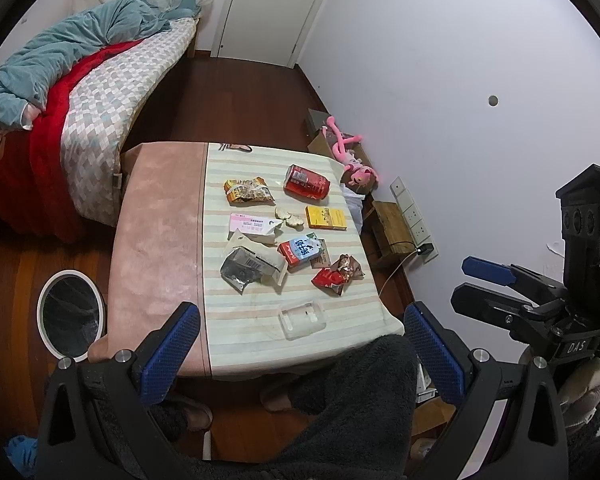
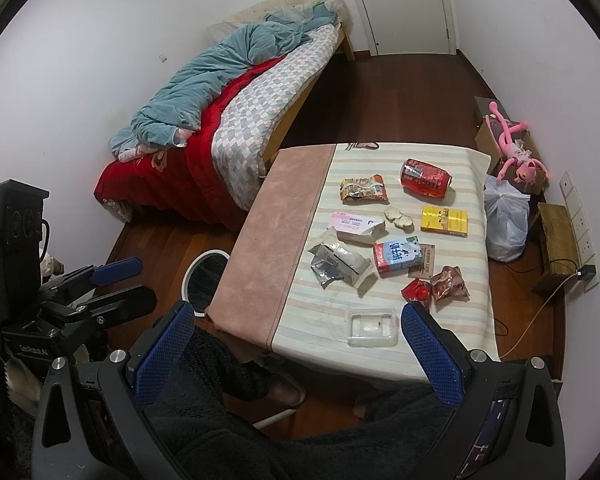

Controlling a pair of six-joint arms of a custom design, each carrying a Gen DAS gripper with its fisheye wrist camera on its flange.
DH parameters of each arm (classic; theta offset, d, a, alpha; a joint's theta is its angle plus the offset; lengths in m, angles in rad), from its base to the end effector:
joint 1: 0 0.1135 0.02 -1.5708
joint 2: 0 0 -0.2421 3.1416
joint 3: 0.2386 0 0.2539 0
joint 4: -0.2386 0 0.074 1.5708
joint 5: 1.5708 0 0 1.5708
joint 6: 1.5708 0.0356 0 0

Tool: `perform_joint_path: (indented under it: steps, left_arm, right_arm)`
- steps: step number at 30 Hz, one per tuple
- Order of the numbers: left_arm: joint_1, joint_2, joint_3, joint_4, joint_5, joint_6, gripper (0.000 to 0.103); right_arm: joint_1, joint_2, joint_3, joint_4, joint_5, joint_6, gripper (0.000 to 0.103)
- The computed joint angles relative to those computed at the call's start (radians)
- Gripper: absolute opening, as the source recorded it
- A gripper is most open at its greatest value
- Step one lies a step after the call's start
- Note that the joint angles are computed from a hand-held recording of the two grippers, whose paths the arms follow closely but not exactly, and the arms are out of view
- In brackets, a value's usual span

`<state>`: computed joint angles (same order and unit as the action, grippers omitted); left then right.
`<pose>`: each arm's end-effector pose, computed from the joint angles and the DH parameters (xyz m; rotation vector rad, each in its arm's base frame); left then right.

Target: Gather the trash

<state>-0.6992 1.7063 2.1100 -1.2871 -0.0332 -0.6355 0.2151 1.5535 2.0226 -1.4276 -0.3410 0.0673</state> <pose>0.2499 -0.2086 0.4208 0.0656 2.5306 -0.5277 0.2618 0.0694 0.4326 -0.3242 2.5136 0.5439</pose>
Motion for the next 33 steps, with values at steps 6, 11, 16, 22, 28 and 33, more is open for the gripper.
perform_joint_path:
  steps: [6, 11, 16, 22, 28, 33]
  left_arm:
    - [-0.002, 0.006, 0.011, -0.007, -0.001, -0.003, 0.103]
    - [-0.001, 0.048, 0.057, -0.067, -0.046, -0.016, 0.103]
    - [0.003, 0.104, -0.008, -0.050, -0.217, -0.019, 0.103]
    - [0.090, 0.292, -0.047, 0.027, -0.203, -0.032, 0.103]
    - [0.191, 0.579, 0.155, 0.027, 0.018, -0.122, 0.103]
    - [0.234, 0.905, 0.536, -0.048, 0.243, -0.254, 0.103]
  right_arm:
    - [0.000, 0.002, 0.005, -0.004, -0.001, -0.003, 0.103]
    - [-0.006, -0.002, -0.011, 0.008, 0.001, 0.009, 0.103]
    - [-0.055, -0.043, -0.164, 0.132, 0.056, 0.103, 0.103]
    - [-0.170, 0.024, -0.431, 0.391, 0.101, 0.282, 0.103]
    - [-0.224, 0.278, -0.467, 0.555, 0.152, 0.395, 0.103]
    - [-0.239, 0.467, -0.400, 0.622, 0.188, 0.456, 0.100]
